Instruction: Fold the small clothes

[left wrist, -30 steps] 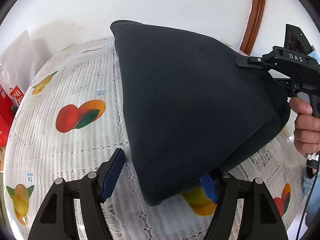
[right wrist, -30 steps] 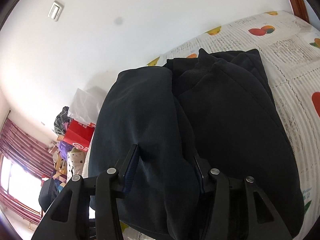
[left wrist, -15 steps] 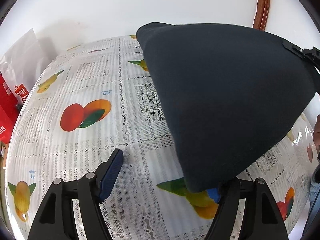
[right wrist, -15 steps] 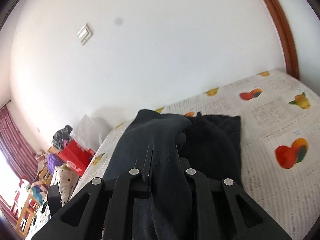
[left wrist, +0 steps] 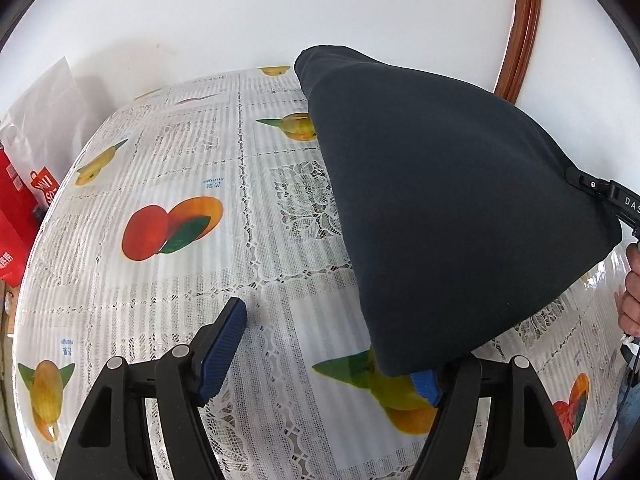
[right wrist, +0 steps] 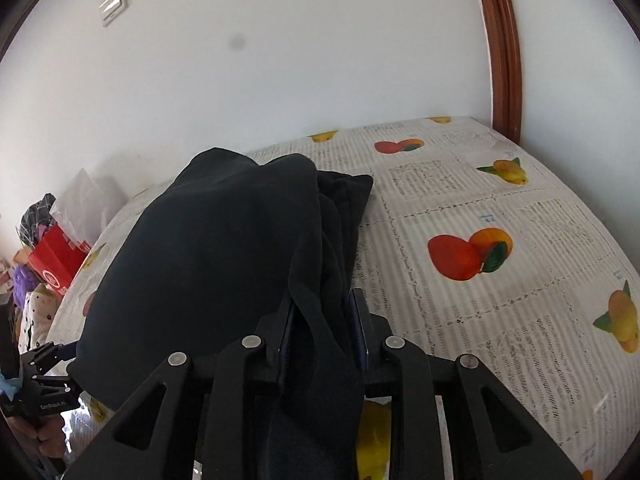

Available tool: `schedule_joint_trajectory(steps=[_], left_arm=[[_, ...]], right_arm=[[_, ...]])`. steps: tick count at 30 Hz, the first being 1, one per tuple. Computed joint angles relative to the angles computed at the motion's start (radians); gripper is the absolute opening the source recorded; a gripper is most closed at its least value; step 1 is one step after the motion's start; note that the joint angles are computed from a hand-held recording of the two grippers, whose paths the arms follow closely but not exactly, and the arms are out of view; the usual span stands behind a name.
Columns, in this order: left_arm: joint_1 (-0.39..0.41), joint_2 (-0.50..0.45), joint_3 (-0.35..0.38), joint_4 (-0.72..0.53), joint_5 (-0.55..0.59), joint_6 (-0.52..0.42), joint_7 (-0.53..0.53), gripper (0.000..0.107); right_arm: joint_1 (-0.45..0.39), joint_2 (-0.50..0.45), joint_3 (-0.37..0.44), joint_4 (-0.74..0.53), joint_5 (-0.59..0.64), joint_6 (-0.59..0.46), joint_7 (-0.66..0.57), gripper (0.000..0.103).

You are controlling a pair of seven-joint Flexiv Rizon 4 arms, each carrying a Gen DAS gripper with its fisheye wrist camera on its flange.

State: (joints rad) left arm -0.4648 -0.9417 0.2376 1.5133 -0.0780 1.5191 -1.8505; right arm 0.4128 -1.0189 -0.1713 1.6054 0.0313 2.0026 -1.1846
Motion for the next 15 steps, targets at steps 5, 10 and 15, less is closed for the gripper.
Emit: schedule_joint_trajectory(steps=[5,10,15], left_arm=[[-0.042,0.009,0.049,0.011,0.017,-0.014,-0.021,0.071],[-0.059,0.041,0.060,0.053,0.038,-0.012,-0.050,0.067],[-0.020,0.112,-0.004,0.151,0.063,0.048,-0.019,0.064]], right_arm=[[0.000,0.040,-0.007,0.069,-0.002,-0.016,-0.014,0.030],[0.041,0.050,-0.058,0.102,0.029,-0.044,-0.021,0.030],[0.068,0.086,-0.091,0.143,0.049,-0.046,-0.024,0.030]])
